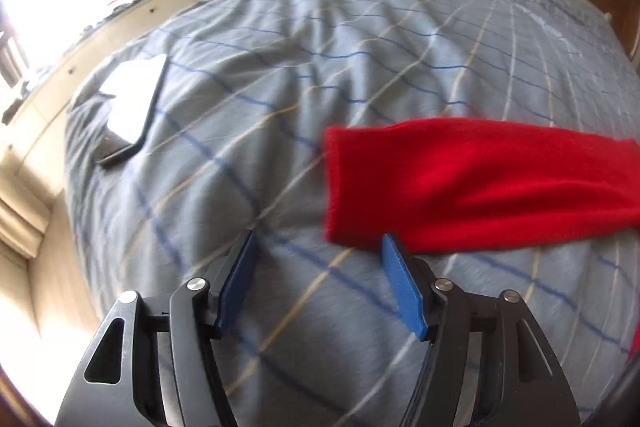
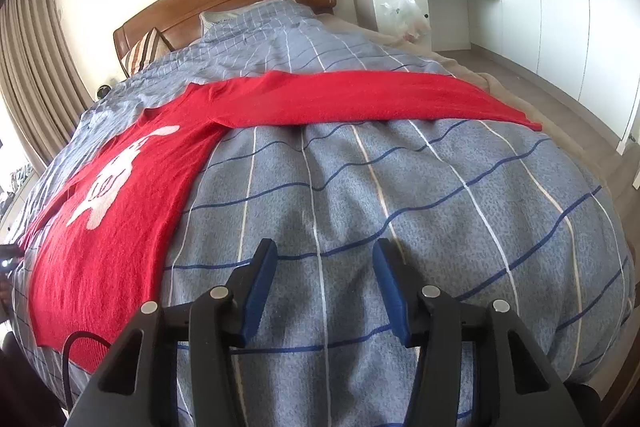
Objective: Fold small clothes
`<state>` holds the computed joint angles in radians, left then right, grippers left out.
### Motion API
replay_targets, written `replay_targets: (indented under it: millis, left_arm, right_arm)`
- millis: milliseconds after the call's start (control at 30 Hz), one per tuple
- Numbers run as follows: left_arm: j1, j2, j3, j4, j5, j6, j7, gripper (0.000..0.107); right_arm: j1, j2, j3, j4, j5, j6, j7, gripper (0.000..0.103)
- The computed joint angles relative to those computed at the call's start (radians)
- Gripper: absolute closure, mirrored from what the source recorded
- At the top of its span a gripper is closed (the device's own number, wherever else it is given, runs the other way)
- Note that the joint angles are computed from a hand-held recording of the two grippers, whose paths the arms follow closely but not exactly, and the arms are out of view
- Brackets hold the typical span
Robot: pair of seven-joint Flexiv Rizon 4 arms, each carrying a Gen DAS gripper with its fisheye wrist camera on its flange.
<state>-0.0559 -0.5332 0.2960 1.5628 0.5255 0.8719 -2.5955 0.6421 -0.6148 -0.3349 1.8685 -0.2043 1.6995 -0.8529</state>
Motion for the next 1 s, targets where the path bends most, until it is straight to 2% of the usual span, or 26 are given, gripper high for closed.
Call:
replay_targets:
  millis: [133, 200, 267, 333, 433, 500, 600, 633, 700, 767, 833, 1000]
  left_arm:
    - [-0.008, 0.108, 0.024, 0.147, 0.044, 0.078, -0.09, 0.039]
    - [-0.005, 0.144, 0.011, 0.191, 0.06, 0.161, -0.122, 0.036]
    - [-0.002, 0.156, -0.014, 0.212, 0.063, 0.262, -0.126, 0.027]
    - [-0.004, 0.135, -0.046, 0.201, 0.044, 0.347, -0.096, 0.021]
    - [0.009, 0.074, -0.113, 0.174, -0.04, 0.456, 0.018, 0.02]
    - [-0.004, 0.026, -0.124, 0.136, -0.069, 0.486, 0.069, 0.02]
    - [-0.014, -0.037, -0.131, 0.104, -0.119, 0.497, 0.125, 0.019]
    - [-0.025, -0.051, -0.118, 0.105, -0.13, 0.503, 0.125, 0.017]
    - [-0.079, -0.074, -0.05, 0.106, -0.111, 0.541, 0.103, 0.016]
    - [-0.09, -0.074, -0.045, 0.101, -0.13, 0.525, 0.151, 0.01]
    - [-0.081, -0.077, -0.054, 0.111, -0.16, 0.542, 0.193, 0.004]
    - [-0.163, -0.108, 0.039, 0.087, -0.186, 0.53, 0.215, 0.004]
  right_arm:
    - [-0.01, -0.002, 0.014, -0.01, -0.012, -0.005, -0.01, 0.052]
    - [0.044, 0.0, -0.049, 0.008, -0.004, 0.032, -0.012, 0.052]
    - [0.111, -0.003, -0.125, 0.025, 0.026, 0.074, -0.026, 0.051]
    - [0.138, -0.01, -0.155, 0.016, 0.052, 0.086, -0.054, 0.041]
    - [0.103, -0.022, -0.118, -0.032, 0.065, 0.057, -0.081, 0.04]
    - [0.065, -0.04, -0.085, -0.073, 0.069, 0.053, -0.082, 0.04]
    - [0.056, -0.082, -0.094, -0.115, 0.078, 0.047, -0.074, 0.039]
    - [0.067, -0.097, -0.113, -0.12, 0.079, 0.038, -0.071, 0.039]
    - [0.049, -0.113, -0.092, -0.131, 0.069, -0.002, -0.063, 0.039]
    - [0.019, -0.12, -0.057, -0.142, 0.047, -0.035, -0.051, 0.037]
    - [0.035, -0.129, -0.081, -0.139, 0.032, -0.026, -0.031, 0.034]
    - [0.087, -0.156, -0.146, -0.13, 0.023, -0.002, -0.01, 0.027]
